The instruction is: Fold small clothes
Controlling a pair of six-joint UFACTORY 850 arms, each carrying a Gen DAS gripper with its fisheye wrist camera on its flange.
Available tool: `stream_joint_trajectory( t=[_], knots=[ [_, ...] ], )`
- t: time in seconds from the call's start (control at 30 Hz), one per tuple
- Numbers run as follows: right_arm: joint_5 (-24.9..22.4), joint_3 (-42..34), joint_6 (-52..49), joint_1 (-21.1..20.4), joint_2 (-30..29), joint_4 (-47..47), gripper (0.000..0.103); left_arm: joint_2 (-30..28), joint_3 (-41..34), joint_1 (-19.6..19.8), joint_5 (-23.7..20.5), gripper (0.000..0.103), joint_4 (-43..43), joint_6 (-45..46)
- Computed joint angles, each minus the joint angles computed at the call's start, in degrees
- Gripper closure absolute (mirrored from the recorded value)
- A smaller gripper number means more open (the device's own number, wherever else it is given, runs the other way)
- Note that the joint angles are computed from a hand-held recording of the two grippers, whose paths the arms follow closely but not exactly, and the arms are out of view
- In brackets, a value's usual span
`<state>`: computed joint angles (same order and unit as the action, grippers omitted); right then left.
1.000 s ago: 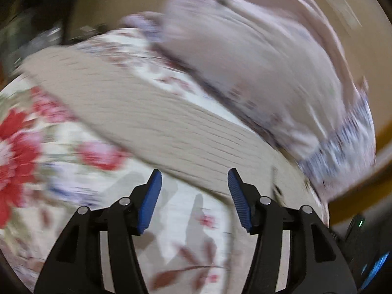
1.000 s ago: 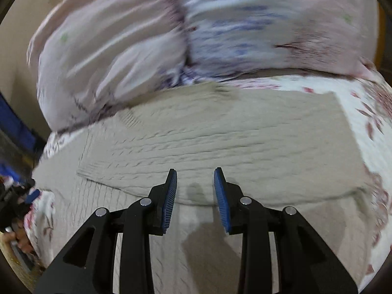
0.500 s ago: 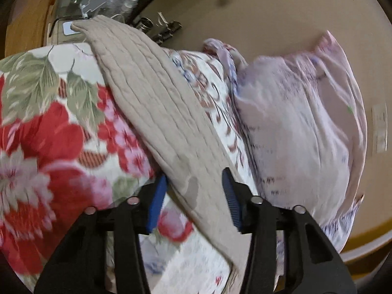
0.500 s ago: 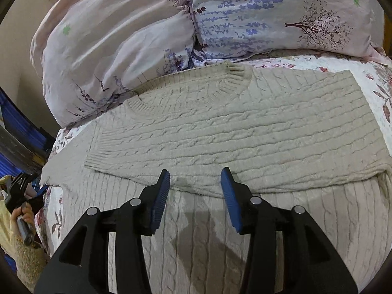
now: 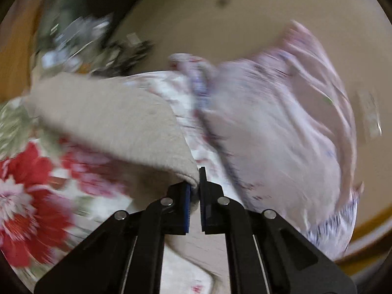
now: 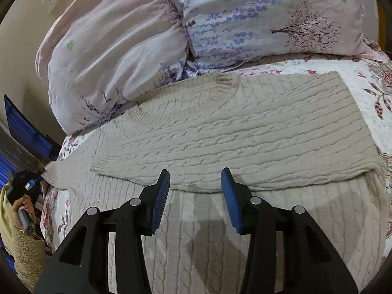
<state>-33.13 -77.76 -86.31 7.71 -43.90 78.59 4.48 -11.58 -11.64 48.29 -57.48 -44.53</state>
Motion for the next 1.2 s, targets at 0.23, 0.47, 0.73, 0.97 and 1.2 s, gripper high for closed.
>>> stream_joint_trajectory(
  t=[0.23, 0.47, 0.73, 0.97, 1.2],
  knots=[
    [-0.6, 0.3, -0.8, -1.2, 0.1, 1.2, 0.057, -8.2, -15.5, -5.5, -1.9, 0.098, 1.9, 19.8],
    [-0.4, 0.8, -1.1, -1.9, 0.0, 1.2, 0.057, -22.8, -30.2, -7.2, -8.2, 0.098, 14.9, 19.7],
    [-0.5, 0.4, -1.1, -2.1, -0.2, 1.1, 0.057, -30.9, -36.7, -9.4, -10.8, 0.098, 19.3, 18.1],
    [0.5, 1.1, -5.5, -1.5, 1.2, 3.2, 0.057, -34.3, -40.1, -8.5, -15.6, 0.063, 32.5, 9.0],
    [-4.2, 4.0, -23.6, 1.5, 4.9, 9.0, 0.057, -27.5, -27.5, -8.2, -6.0, 0.041, 37.2, -3.8]
  ],
)
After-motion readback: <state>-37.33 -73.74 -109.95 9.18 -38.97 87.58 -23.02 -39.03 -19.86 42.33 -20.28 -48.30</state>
